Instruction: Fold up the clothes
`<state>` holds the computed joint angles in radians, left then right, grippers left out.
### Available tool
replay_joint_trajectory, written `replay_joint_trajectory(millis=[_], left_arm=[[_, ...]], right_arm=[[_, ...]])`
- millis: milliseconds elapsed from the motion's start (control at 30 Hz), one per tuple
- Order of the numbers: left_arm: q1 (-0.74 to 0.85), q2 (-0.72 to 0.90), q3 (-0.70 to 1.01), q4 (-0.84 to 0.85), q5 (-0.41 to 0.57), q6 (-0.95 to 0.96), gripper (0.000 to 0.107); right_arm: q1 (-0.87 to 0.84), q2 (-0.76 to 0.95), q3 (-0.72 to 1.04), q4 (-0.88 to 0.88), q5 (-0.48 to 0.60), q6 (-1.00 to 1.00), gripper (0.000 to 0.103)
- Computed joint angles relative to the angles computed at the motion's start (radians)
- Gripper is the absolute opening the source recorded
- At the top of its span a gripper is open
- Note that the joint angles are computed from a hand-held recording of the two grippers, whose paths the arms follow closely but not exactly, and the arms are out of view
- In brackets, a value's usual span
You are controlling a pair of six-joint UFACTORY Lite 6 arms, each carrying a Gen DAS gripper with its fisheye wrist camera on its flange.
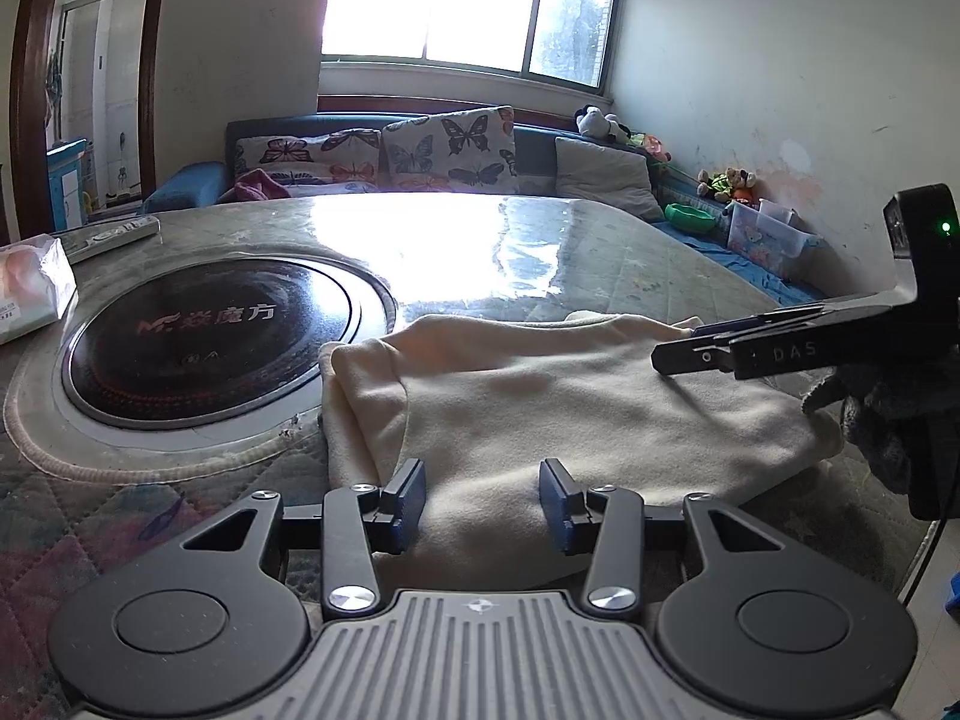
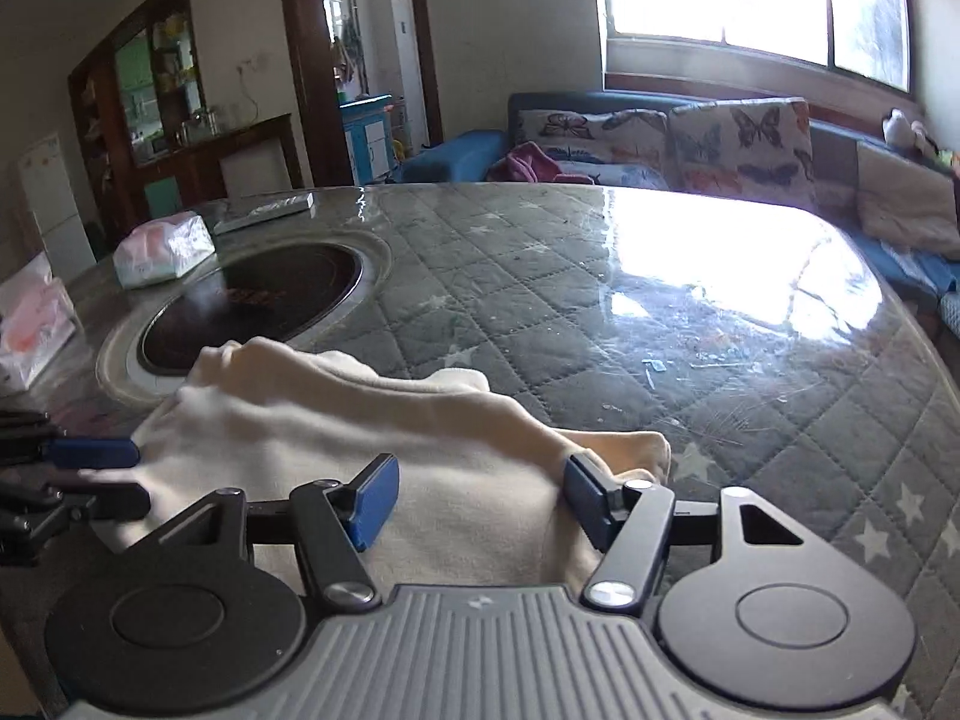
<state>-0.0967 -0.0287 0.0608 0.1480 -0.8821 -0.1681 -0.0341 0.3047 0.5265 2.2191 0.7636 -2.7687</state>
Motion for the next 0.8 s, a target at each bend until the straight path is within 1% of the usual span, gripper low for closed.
replay_joint_trajectory(millis=[100,200,300,400,567,800], left_arm=[[0.001,0.007,0.005,0.003,-0.001,-0.002,0.045],[0.005,0.011,0.009,0.007,-0.002,-0.004,0.045],[0.016,0.010,0.006,0.023,-0.005,-0.014,0.046],[0.021,0.009,0.005,0.030,-0.004,-0.018,0.046],[0.054,-0.061,-0.017,0.048,0.038,-0.025,0.046],[0.178,-0.072,-0.031,0.122,0.048,-0.077,0.045]], right_arm=[[0.015,-0.012,0.014,0.011,-0.013,0.016,0.058],[0.090,-0.002,0.056,0.141,-0.073,-0.032,0.054],[0.139,0.055,0.127,0.246,-0.130,-0.054,0.050],[0.176,0.114,0.193,0.319,-0.193,-0.093,0.050],[0.183,0.012,0.075,0.371,-0.115,-0.219,0.051],[0.196,-0.213,-0.129,0.204,-0.068,-0.216,0.051]])
